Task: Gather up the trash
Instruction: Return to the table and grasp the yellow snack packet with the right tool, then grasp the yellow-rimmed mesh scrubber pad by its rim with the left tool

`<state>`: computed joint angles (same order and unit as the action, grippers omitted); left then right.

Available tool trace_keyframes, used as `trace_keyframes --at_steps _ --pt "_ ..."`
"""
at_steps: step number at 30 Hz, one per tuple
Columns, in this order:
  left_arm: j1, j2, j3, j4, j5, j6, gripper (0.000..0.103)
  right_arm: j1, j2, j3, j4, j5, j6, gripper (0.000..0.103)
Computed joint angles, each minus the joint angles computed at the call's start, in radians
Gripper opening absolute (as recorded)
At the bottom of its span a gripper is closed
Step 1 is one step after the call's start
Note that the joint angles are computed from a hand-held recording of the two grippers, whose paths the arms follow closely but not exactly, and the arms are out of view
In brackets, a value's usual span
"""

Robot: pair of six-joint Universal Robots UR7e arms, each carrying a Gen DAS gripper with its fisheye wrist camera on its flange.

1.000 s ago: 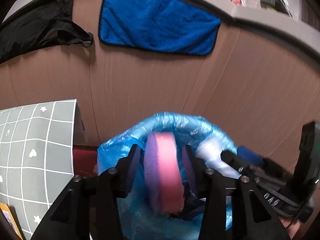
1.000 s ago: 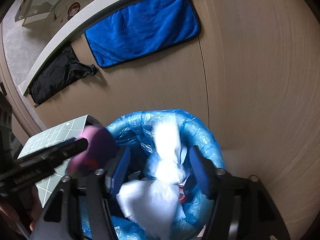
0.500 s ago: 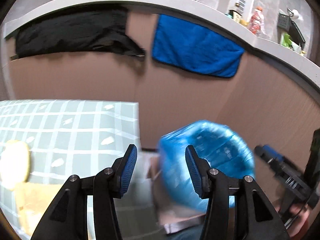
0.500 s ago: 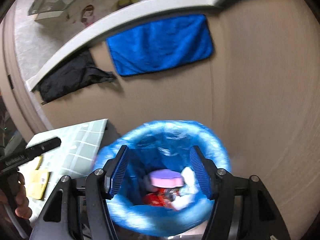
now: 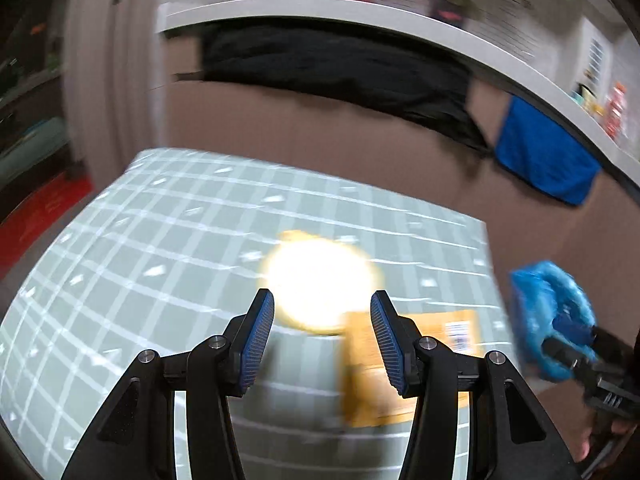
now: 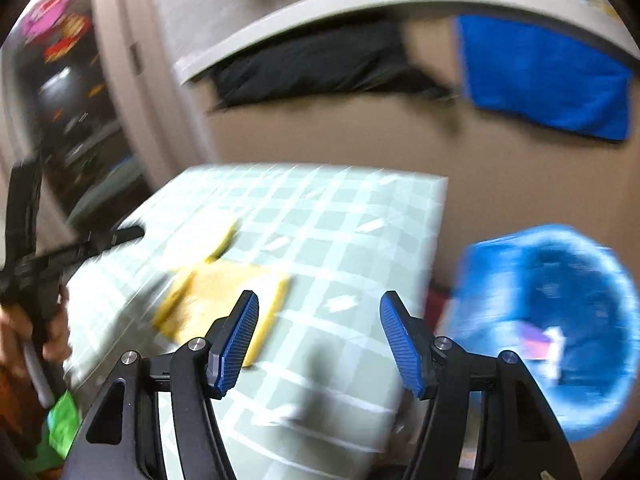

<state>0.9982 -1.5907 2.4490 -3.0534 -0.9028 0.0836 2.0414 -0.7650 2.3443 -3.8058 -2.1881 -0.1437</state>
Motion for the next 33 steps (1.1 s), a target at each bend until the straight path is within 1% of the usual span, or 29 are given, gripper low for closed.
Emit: trace_keyframes --at_steps 2,5,8,9,11,12,13,14,16,18,20,21,22,24,26,27,28,29,30,31,33 --pt "0.051 -0.037 -0.008 0.014 -0.018 0.018 0.051 0.002 0.047 -0.055 0.078 0.019 0.018 0.060" --pt "0.114 -0.073 -0.012 0.015 -0.053 0.056 0.051 -0.007 0.103 -0.136 0.185 0.032 0.084 0.060" --pt "0.161 -0.093 -0.025 0.021 -0.077 0.090 0.051 -0.019 0.138 -0.177 0.240 0.009 0.142 0.060" --pt "0.181 -0.097 -0.031 0.021 -0.089 0.105 0.051 -0.017 0.157 -0.196 0.250 -0.015 0.162 0.061" --pt "0.203 -0.091 -0.044 0.020 -0.102 0.118 0.051 -0.004 0.184 -0.220 0.239 -0.052 0.163 0.062" --pt "0.220 -0.088 -0.052 0.021 -0.113 0.126 0.051 0.003 0.193 -0.234 0.258 -0.065 0.171 0.066" --pt "0.230 -0.085 -0.058 0.024 -0.120 0.126 0.051 0.009 0.197 -0.242 0.271 -0.072 0.176 0.075" --pt "0.241 -0.079 -0.067 0.029 -0.130 0.126 0.051 0.017 0.208 -0.258 0.292 -0.083 0.187 0.079" --pt "0.262 -0.076 -0.079 0.038 -0.153 0.127 0.051 0.027 0.221 -0.280 0.321 -0.100 0.197 0.095" --pt "0.273 -0.075 -0.084 0.043 -0.170 0.130 0.051 0.035 0.240 -0.309 0.356 -0.123 0.188 0.103" --pt "0.283 -0.078 -0.088 0.047 -0.185 0.138 0.051 0.050 0.256 -0.335 0.408 -0.173 0.187 0.103" --pt "0.285 -0.079 -0.088 0.046 -0.187 0.141 0.051 0.058 0.259 -0.350 0.460 -0.200 0.179 0.103" --pt "0.287 -0.078 -0.088 0.044 -0.188 0.142 0.051 0.062 0.257 -0.356 0.485 -0.204 0.172 0.102" --pt "0.292 -0.078 -0.090 0.048 -0.194 0.137 0.051 0.058 0.249 -0.346 0.475 -0.185 0.164 0.102" --pt "0.296 -0.079 -0.092 0.059 -0.203 0.128 0.051 0.067 0.262 -0.345 0.440 -0.206 0.142 0.092" --pt "0.295 -0.080 -0.092 0.063 -0.202 0.123 0.051 0.073 0.267 -0.338 0.397 -0.201 0.112 0.072" --pt "0.293 -0.082 -0.092 0.068 -0.199 0.119 0.051 0.082 0.269 -0.337 0.386 -0.213 0.094 0.047" --pt "0.289 -0.085 -0.091 0.074 -0.195 0.114 0.051 0.096 0.273 -0.344 0.389 -0.243 0.075 0.035" --pt "0.286 -0.089 -0.088 0.078 -0.192 0.108 0.051 0.103 0.270 -0.344 0.402 -0.254 0.070 0.005" --pt "0.281 -0.092 -0.086 0.080 -0.189 0.102 0.051 0.105 0.262 -0.339 0.410 -0.248 0.069 0.005" --pt "0.272 -0.099 -0.081 0.083 -0.183 0.089 0.051 0.100 0.232 -0.310 0.396 -0.181 0.078 0.004"
